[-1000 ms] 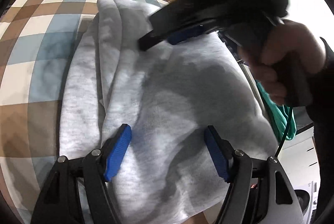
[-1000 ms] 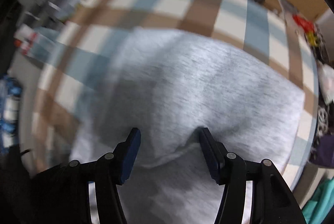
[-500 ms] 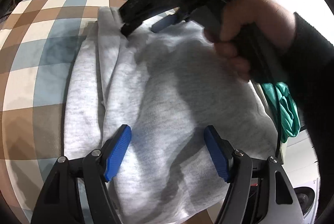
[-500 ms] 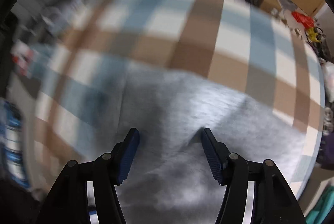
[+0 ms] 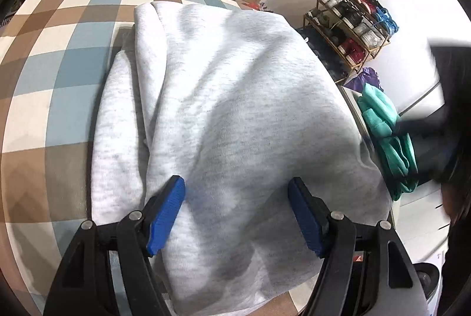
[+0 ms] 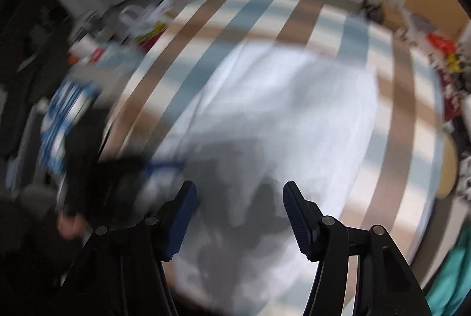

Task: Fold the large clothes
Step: 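Press the folded hoodie flat with the right gripper while the left gripper holds it, then grasp the folded grey hoodie stack with both grippers at its end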

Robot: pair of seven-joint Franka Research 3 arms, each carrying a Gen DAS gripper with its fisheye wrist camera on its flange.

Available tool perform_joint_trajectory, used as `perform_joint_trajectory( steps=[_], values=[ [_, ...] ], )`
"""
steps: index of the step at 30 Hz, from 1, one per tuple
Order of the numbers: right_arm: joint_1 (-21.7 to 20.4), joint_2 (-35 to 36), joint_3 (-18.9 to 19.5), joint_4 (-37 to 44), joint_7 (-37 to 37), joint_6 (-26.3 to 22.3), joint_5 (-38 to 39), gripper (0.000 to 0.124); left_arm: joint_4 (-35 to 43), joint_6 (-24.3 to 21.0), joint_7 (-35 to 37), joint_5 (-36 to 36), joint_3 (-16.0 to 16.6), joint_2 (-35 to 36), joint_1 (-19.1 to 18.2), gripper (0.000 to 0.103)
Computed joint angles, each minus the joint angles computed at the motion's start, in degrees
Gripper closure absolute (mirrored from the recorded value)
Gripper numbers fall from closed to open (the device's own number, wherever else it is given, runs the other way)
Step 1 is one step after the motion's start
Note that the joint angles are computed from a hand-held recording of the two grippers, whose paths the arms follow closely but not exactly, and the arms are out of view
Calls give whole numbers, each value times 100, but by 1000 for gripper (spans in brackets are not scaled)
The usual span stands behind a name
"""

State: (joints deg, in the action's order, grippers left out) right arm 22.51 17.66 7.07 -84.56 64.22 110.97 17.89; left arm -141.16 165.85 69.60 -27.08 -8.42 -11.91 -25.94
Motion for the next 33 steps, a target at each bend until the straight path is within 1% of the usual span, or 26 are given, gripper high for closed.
perform_joint_trajectory(
  steps=[1, 2, 3, 4, 6, 8, 10, 12, 14, 15, 16, 17, 18, 20, 21, 24, 26, 27, 29, 30, 32, 33],
  values=[
    [-124, -64, 88, -276, 23, -97, 24, 62, -10, -4, 90, -104, 40, 3, -51, 35],
    [-62, -183, -24, -626, -73, 125, 104, 62, -55, 41, -2, -18, -17, 0, 1, 35],
    [-115, -352, -8, -1029, -260, 521, 297, 61, -64, 48, -158, 145, -93, 4, 75, 35],
    [-164, -446, 7, -1232, -326, 722, 508, 60, -69, 51, -281, 314, -147, 3, 135, 35],
    [-183, -460, 4, -1283, -233, 806, 643, 60, -63, -24, -653, 757, -285, -25, 277, 35],
    [-83, -499, 21, -1387, -258, 998, 387, 59, -38, -83, -829, 978, -294, -8, 299, 35],
    [-3, -425, 30, -1355, -156, 1101, 210, 53, -62, -11, -782, 917, -204, -17, 207, 35],
    [106, -418, 28, -1354, 5, 1213, -54, 50, -121, 52, -701, 843, -135, -25, 122, 35],
    [176, -493, 26, -1311, 183, 1182, -260, 50, -168, 120, -600, 806, -94, -23, 60, 35],
    [152, -562, 29, -1275, 221, 1125, -196, 53, -135, 38, -531, 823, -69, -4, 44, 35],
    [78, -563, 44, -1258, 162, 1098, 53, 67, -111, -65, -327, 692, 19, 12, -34, 35],
    [-88, -557, 81, -1162, -49, 849, 601, 75, -135, -25, -146, 444, 94, 12, -117, 35],
    [-210, -545, 89, -1135, -238, 653, 968, 85, -147, -1, 7, 195, 155, 13, -185, 35],
    [-218, -468, 37, -1217, -159, 640, 956, 85, -147, -7, 174, 21, 149, 9, -184, 35],
    [-266, -460, 34, -1301, -193, 747, 1146, 88, -143, -25, 203, 12, 122, 9, -153, 35],
    [-507, -414, 48, -1543, -366, 989, 2090, 97, -186, 65, 50, 158, -32, -13, -30, 35],
    [-632, -488, 73, -1809, -529, 1214, 2714, 101, -192, 63, -265, 542, -190, -32, 125, 35],
    [-680, -586, 90, -2042, -693, 1451, 3079, 105, -176, 5, -512, 823, -292, -53, 237, 35],
    [-684, -837, 128, -2473, -1111, 1904, 3626, 106, -155, -130, -1083, 1395, -487, -131, 439, 35],
    [-662, -991, 138, -2703, -1341, 2211, 3920, 105, -170, -134, -1377, 1704, -589, -189, 536, 35],
    [-596, -1273, 139, -3078, -1731, 2694, 4446, 102, -142, -305, -2309, 2681, -1005, -360, 931, 35],
    [-535, -1431, 148, -3270, -1982, 2978, 4760, 97, -107, -431, -2782, 3198, -1245, -459, 1148, 35]
  ],
)
